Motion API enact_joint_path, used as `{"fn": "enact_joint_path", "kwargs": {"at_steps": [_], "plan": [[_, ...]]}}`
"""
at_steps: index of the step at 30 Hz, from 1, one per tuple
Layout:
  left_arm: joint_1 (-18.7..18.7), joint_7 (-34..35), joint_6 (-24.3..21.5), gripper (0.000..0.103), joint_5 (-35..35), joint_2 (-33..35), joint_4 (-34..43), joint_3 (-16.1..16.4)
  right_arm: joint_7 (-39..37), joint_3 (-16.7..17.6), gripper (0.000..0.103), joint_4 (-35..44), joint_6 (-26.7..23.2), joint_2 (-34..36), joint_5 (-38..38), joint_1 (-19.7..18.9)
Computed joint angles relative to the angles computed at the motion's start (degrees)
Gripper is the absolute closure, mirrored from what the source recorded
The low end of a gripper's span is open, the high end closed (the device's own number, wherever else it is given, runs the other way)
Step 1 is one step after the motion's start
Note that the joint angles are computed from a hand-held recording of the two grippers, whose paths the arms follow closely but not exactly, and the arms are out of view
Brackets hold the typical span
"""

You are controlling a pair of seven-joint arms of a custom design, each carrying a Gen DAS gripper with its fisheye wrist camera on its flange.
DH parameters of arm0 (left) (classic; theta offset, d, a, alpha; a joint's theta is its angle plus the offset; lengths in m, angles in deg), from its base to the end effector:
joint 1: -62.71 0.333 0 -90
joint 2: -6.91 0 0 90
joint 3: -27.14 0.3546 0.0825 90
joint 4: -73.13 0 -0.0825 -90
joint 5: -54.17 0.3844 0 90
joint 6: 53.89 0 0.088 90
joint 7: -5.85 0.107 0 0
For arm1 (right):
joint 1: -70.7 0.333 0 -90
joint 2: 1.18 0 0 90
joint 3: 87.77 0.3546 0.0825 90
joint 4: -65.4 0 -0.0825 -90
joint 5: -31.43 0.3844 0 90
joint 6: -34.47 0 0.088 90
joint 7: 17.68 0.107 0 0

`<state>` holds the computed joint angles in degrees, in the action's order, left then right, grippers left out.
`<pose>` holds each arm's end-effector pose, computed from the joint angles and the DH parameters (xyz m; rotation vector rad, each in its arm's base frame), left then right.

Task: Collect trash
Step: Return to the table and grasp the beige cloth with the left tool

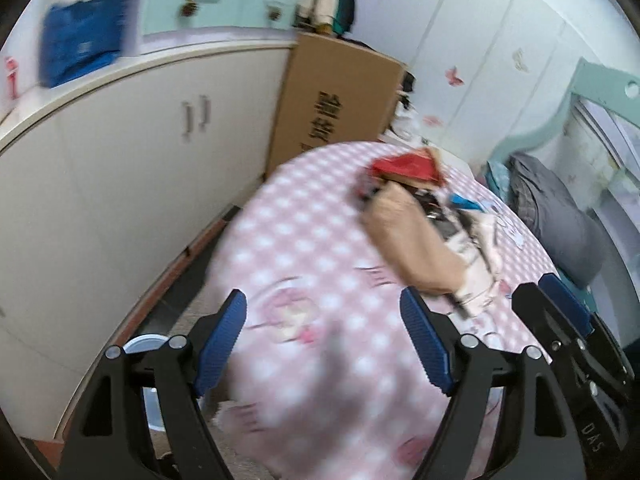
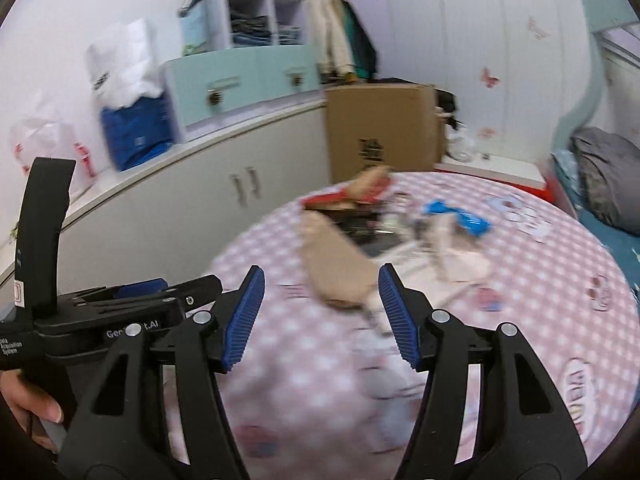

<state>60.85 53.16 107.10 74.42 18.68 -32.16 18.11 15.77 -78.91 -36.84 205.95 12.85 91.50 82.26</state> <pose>0.6552 -0.1340 0.5453 -2.0498 1.5387 -0.8913 0.6519 0.1653 0.5395 -1.7476 1.2254 -0.5242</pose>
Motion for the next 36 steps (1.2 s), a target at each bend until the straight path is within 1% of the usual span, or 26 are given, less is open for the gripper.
{"fn": "enact_joint_path", "kwargs": {"at_steps": [2, 4, 6, 8, 9, 13, 14, 16, 17, 18, 19, 20, 21, 22, 23, 24, 26, 28, 29, 30, 31, 32, 33, 35, 36], "plan": [[-0.55, 0.76, -0.76, 0.025, 0.06, 2.5, 3.13, -0.51, 2.22, -1.5, 0.044, 0.85, -0.51, 0.98, -1.97, -0.32], [-0.77, 2.69, -2.55, 0.025, -1.04, 5.77, 7.4, -1.57, 3.07, -2.01, 0.044, 1.44, -1.11, 1.66, -2.92, -1.18], [-2.07, 2.1, -3.95, 0.026, -0.34, 8.88, 11.53, -1.24, 5.34, -2.94, 0.044, 2.45, -1.96, 2.76, -5.42, -1.38], [-3.02, 1.77, -5.39, 0.026, 0.31, 11.17, 14.64, -0.99, 7.04, -3.38, 0.044, 3.15, -2.93, 3.57, -7.46, -1.78], [-3.93, 1.1, -6.62, 0.026, 1.29, 12.67, 16.84, -0.37, 7.54, -3.34, 0.044, 3.58, -3.31, 3.96, -8.05, -2.08], [-4.98, 1.42, -10.73, 0.026, 1.9, 16.64, 22.69, -0.12, 9.85, -3.53, 0.044, 5.52, -4.98, 5.65, -10.65, -2.94], [-5.08, 1.45, -11.56, 0.026, 1.89, 17.16, 23.49, -0.05, 10.4, -3.58, 0.044, 6.0, -5.43, 6.02, -11.23, -3.1], [-4.31, 3.29, -12.81, 0.028, 0.41, 18.27, 24.76, -1.11, 11.71, -3.8, 0.044, 7.12, -6.29, 6.78, -12.79, -3.08], [-3.88, 4.4, -12.68, 0.036, -0.36, 18.72, 25.06, -1.67, 12.06, -3.76, 0.044, 7.43, -6.57, 6.99, -13.37, -3.12], [-4.28, 4.29, -12.1, 0.041, 0.31, 18.58, 24.76, -1.12, 12.63, -3.89, 0.044, 8.11, -7.26, 7.36, -14.24, -3.09], [-3.52, 5.77, -11.4, 0.056, -0.66, 18.57, 24.43, -1.99, 13.09, -3.88, 0.044, 8.58, -7.94, 7.59, -14.87, -3.1], [-1.87, 8.54, -10.62, 0.074, -3.12, 18.64, 24.03, -3.98, 13.73, -3.93, 0.044, 9.11, -8.6, 7.84, -15.49, -3.04], [-0.43, 10.72, -9.76, 0.086, -5.76, 18.59, 23.51, -5.53, 14.28, -4.03, 0.044, 9.34, -8.79, 7.96, -16.14, -2.87], [-0.61, 10.61, -10.0, 0.101, -5.98, 18.36, 23.38, -5.07, 14.65, -4.04, 0.044, 9.61, -8.83, 8.07, -16.78, -2.65], [-0.47, 10.93, -9.11, 0.101, -6.46, 18.01, 22.71, -4.97, 14.73, -3.81, 0.044, 9.9, -8.86, 8.2, -16.94, -2.67], [0.62, 12.13, -6.75, 0.101, -7.73, 17.24, 20.96, -5.71, 14.78, -3.52, 0.044, 10.41, -9.26, 8.41, -16.9, -2.82], [1.71, 12.83, -2.95, 0.102, -8.68, 15.08, 17.46, -5.71, 15.0, -2.98, 0.044, 11.37, -9.96, 8.77, -16.58, -2.98], [1.81, 11.74, 0.86, 0.102, -8.07, 12.89, 14.36, -4.51, 15.08, -2.76, 0.044, 12.28, -9.66, 9.21, -16.8, -2.64], [0.82, 9.24, 2.99, 0.102, -6.11, 11.45, 12.72, -2.25, 15.11, -2.56, 0.044, 12.94, -9.64, 9.59, -16.76, -2.55], [-0.41, 6.64, 3.78, 0.102, -3.94, 10.96, 12.5, -0.21, 15.59, -2.52, 0.044, 13.88, -10.18, 10.11, -16.9, -2.44], [-2.19, 2.8, 4.39, 0.101, -0.67, 10.26, 12.17, 2.81, 16.24, -2.46, 0.044, 15.06, -10.86, 10.8, -16.95, -2.37], [-3.41, -0.66, 4.38, 0.101, 2.21, 9.85, 12.3, 5.05, 17.1, -2.28, 0.043, 16.65, -11.61, 11.73, -16.81, -2.33], [-3.36, -3.16, 5.07, 0.101, 4.07, 9.41, 12.08, 6.19, 17.53, -1.99, 0.04, 17.9, -12.16, 12.49, -16.56, -2.43], [-2.53, -6.05, 4.98, 0.101, 6.52, 9.35, 12.66, 6.97, 19.86, -1.99, 0.038, 21.3, -12.94, 14.67, -16.6, -2.06], [-2.08, -6.83, 4.64, 0.101, 7.38, 9.27, 12.88, 6.83, 20.95, -1.94, 0.037, 22.88, -13.42, 15.64, -16.75, -1.95]]}}
